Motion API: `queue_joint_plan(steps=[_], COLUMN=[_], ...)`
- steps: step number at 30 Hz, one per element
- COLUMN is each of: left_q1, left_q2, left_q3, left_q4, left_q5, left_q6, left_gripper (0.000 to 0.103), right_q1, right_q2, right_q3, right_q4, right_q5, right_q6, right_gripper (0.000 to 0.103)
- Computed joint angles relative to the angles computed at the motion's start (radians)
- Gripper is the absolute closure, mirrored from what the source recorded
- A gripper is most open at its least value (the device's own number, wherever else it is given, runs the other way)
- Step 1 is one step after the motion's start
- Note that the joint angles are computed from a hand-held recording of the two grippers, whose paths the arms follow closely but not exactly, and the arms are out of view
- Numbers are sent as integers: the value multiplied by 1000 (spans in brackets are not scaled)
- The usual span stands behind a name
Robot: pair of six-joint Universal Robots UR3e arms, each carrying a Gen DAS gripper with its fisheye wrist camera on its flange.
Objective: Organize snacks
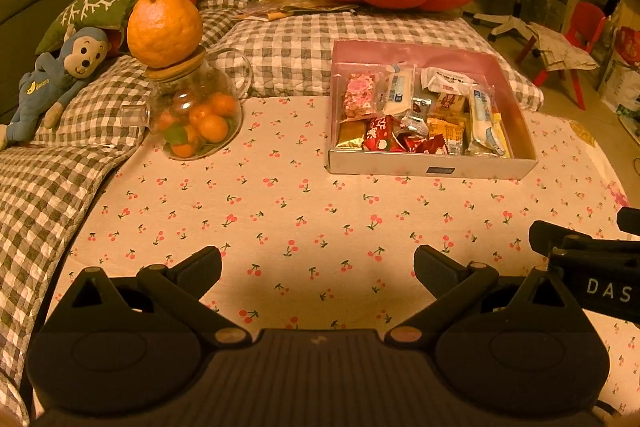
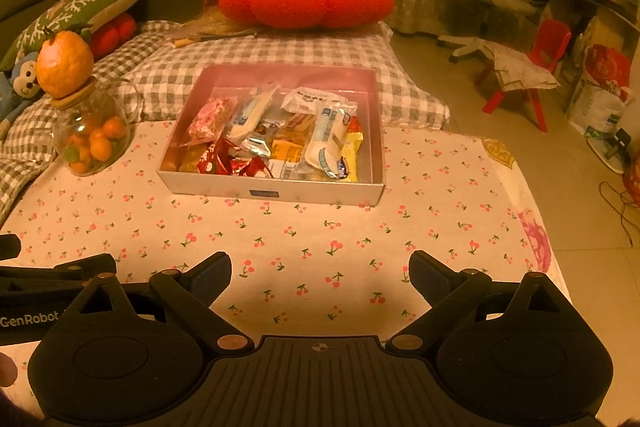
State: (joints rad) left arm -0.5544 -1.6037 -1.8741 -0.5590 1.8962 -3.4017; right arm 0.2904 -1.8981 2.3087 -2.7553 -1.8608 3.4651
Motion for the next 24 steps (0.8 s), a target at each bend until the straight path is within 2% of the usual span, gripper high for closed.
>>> queue_joint_plan(steps=[24], left_q1=[3], left_q2=[4], left_q3=[-3], left_q4=[-13], left_q5=[-4], left_q6=[-5], left_gripper=[0], right_q1=[1], right_q2=[-4], right_q3=[-2], right_q4=[19], right_q5=[5], right_q6=[16], right_gripper=[6])
